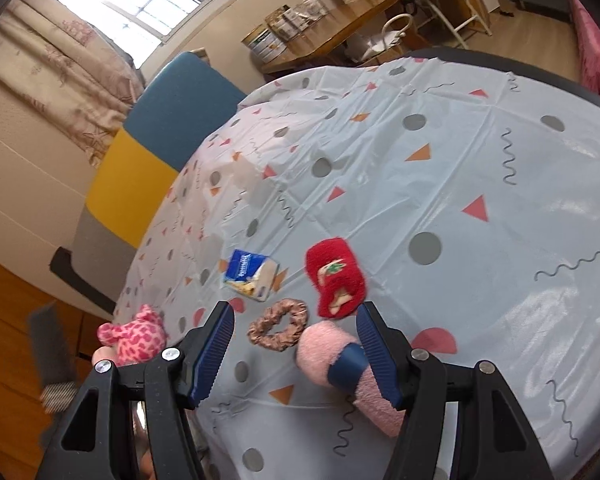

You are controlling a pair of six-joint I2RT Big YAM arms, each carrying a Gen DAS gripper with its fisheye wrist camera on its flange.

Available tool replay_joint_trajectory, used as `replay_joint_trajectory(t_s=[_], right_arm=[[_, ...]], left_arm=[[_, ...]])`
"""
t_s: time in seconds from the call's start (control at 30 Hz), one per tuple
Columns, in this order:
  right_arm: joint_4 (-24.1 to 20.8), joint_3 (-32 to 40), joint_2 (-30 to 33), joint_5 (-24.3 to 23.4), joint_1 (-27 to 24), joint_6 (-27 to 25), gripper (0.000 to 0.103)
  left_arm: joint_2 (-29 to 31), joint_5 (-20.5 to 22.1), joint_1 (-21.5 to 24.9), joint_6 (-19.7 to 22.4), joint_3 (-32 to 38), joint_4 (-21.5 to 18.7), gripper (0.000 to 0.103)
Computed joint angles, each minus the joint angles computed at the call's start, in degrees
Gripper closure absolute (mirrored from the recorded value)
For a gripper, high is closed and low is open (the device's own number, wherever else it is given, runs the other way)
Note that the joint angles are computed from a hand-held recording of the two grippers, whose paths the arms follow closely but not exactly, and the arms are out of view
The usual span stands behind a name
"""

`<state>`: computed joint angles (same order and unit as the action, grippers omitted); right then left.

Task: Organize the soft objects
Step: 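Grasp the blue Tempo tissue pack with the left gripper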

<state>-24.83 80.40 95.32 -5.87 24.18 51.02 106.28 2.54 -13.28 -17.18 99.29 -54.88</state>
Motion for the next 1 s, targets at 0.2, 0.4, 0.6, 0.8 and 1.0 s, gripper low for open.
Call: replay_joint_trajectory(t_s=[0.2, 0.4, 0.6, 0.8, 1.0], right_arm=[[2.42, -0.91, -0.4, -3.86, -0.26, 0.64, 0.038], [4.92, -2.26, -0.98, -6.29, -0.82, 2.47, 0.035], [5.49, -2.38, -0.83, -7.91, -0.98, 2.63, 0.035], [5.26, -2.46, -0.63, -7.99, -1.16, 3.29, 0.035], [4.47, -2.25, -0.39, -7.69, -1.2, 3.36, 0.035]], left_arm=[[11.84, -0.52, -0.87, -0.43, 14.6, -6.52, 0.001], [20.15, 0.71, -0.3, -4.19, 26.36, -12.55, 0.001], [26.01, 1.01, -0.08, -5.32, 35.95, -17.16, 0.018], [24.62, -3.57, -0.87, -0.36, 32.19, -15.16, 0.042], [21.15, -3.96, -0.23, 2.59, 27.34, -13.47, 0.046]])
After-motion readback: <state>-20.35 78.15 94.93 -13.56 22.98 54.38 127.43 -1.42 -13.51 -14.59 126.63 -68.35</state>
